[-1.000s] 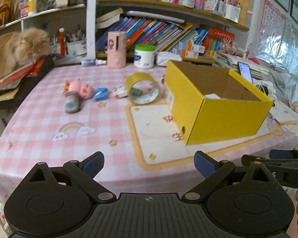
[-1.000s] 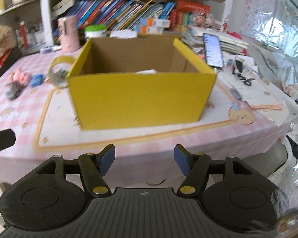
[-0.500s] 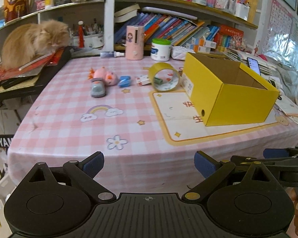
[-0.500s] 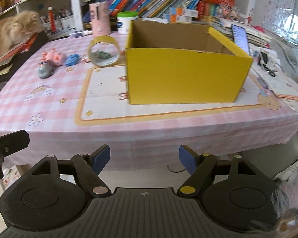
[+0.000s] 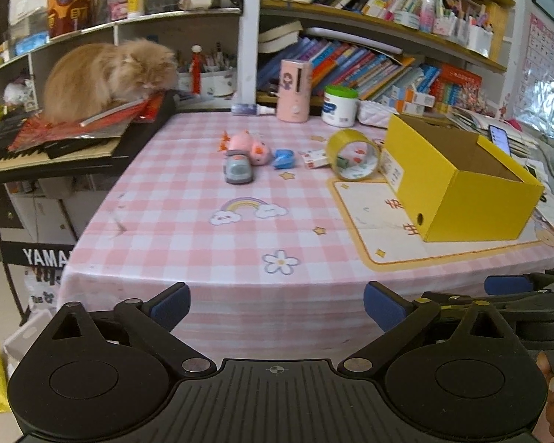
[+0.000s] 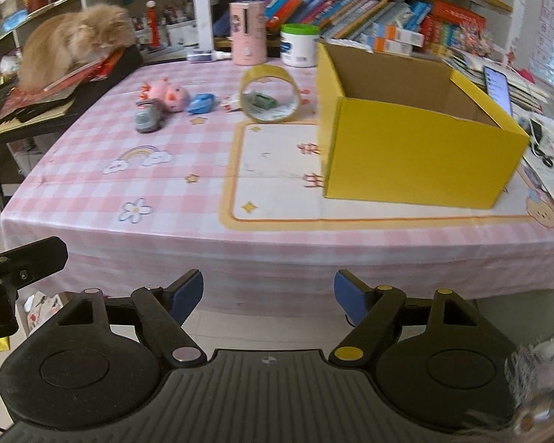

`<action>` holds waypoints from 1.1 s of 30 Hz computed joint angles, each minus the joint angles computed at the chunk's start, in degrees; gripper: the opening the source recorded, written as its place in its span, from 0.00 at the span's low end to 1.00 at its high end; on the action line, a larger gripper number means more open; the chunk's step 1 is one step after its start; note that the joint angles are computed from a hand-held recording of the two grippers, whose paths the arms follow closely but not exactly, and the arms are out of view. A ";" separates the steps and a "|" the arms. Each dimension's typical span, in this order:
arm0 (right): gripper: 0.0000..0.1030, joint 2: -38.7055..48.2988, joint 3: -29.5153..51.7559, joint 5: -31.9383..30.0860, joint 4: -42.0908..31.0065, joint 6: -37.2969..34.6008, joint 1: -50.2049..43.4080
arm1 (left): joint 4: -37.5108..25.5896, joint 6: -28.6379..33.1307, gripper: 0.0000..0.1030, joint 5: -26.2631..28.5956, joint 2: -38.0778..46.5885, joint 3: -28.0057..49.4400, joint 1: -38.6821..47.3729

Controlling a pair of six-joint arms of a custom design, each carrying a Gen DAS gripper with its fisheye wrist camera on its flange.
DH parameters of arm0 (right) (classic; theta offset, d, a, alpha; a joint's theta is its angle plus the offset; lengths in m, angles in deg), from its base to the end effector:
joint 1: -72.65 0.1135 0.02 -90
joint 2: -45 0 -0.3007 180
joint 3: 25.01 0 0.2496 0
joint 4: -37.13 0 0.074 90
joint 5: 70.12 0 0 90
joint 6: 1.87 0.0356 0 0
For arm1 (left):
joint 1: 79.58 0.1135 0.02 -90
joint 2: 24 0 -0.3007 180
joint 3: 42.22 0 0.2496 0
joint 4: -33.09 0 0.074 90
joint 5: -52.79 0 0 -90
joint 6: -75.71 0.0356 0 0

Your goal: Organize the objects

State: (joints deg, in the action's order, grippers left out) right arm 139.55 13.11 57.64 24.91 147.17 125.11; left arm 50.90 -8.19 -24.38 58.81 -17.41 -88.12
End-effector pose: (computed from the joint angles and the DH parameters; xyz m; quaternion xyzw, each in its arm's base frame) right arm 0.1508 0.1604 0.1101 0.1132 0.9249 -0.0341 0.3615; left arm 0.1943 -0.0372 0.1300 0.1615 0.8880 -0.1102 0.4162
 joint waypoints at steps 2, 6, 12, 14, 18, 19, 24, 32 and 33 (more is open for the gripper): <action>0.76 0.64 1.05 0.04 0.16 -1.02 0.14 | 0.40 0.02 1.00 0.70 -0.05 -0.07 1.40; 0.77 1.70 2.49 -0.25 1.60 -4.10 -0.66 | 0.85 0.06 1.00 1.28 1.00 0.32 3.04; 0.78 3.97 3.97 -1.84 4.91 -8.93 -3.15 | 1.60 -0.42 1.00 -1.79 4.31 2.50 1.97; 0.78 4.53 4.39 -2.43 6.08 -10.81 -4.42 | 1.99 -0.57 1.00 -1.68 5.83 3.60 1.87; 0.78 6.09 5.57 -4.23 8.42 -14.56 -7.82 | 2.46 -1.47 1.00 -2.78 9.26 6.65 0.82; 0.78 6.48 5.94 -4.70 8.89 -15.65 -8.75 | 2.50 -1.91 1.00 -2.72 10.28 7.66 0.70; 0.78 8.00 7.94 -6.90 11.48 -21.23 -13.69 | 2.72 -3.44 1.00 -4.33 14.69 12.07 -0.71; 0.78 12.05 12.64 -10.39 16.25 -30.33 -21.35 | 0.66 -6.43 1.00 -6.16 22.57 21.29 -2.39; 0.78 12.67 13.42 -10.89 16.53 -31.27 -22.25 | 0.44 -6.80 1.00 -6.59 23.30 22.31 -2.66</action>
State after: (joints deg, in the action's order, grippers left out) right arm 152.22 26.53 46.75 41.45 115.90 102.86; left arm 51.34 -14.99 -30.97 82.11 4.91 -90.78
